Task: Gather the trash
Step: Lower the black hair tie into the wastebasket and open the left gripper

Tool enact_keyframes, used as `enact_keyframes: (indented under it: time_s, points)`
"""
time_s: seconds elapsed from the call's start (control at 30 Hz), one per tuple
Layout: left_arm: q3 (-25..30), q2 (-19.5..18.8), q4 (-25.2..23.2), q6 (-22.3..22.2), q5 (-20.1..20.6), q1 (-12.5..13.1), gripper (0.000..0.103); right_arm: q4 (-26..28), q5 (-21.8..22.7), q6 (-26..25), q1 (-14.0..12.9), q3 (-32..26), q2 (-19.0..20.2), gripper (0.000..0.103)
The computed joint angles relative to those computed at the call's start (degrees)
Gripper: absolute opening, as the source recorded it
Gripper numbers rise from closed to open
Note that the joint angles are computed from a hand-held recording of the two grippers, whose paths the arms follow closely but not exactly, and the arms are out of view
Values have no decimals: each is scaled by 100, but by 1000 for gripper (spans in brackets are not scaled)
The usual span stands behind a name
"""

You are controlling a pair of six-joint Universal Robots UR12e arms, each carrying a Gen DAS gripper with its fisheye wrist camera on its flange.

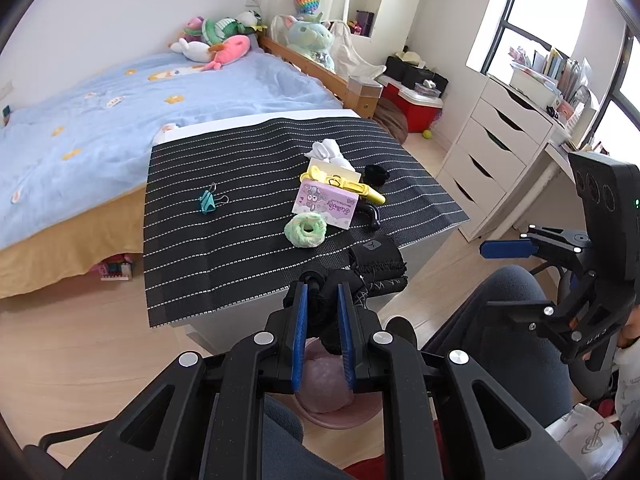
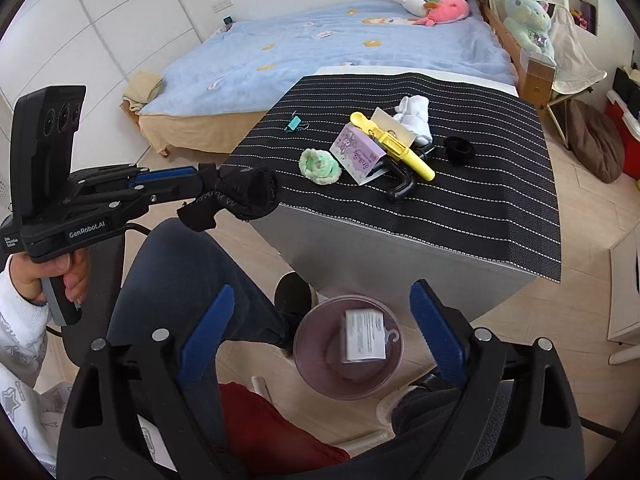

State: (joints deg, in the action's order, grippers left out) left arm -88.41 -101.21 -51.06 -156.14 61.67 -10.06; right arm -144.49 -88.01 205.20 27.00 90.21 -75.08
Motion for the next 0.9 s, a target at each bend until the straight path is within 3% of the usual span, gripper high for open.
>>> enact_keyframes:
  time_s: [0.7,0.83,0.9]
  points:
    - [-87,103,-393,611,11,-161,18,-174,-635,402,-16,250,-314,93]
    - [-69,112,-487,693,-63,-170,31,-219,-672,390,-20,268,-341,93]
    - [-70,115,-532,720,-133,-169,51,-237,-673,384,-23,274,-349,93]
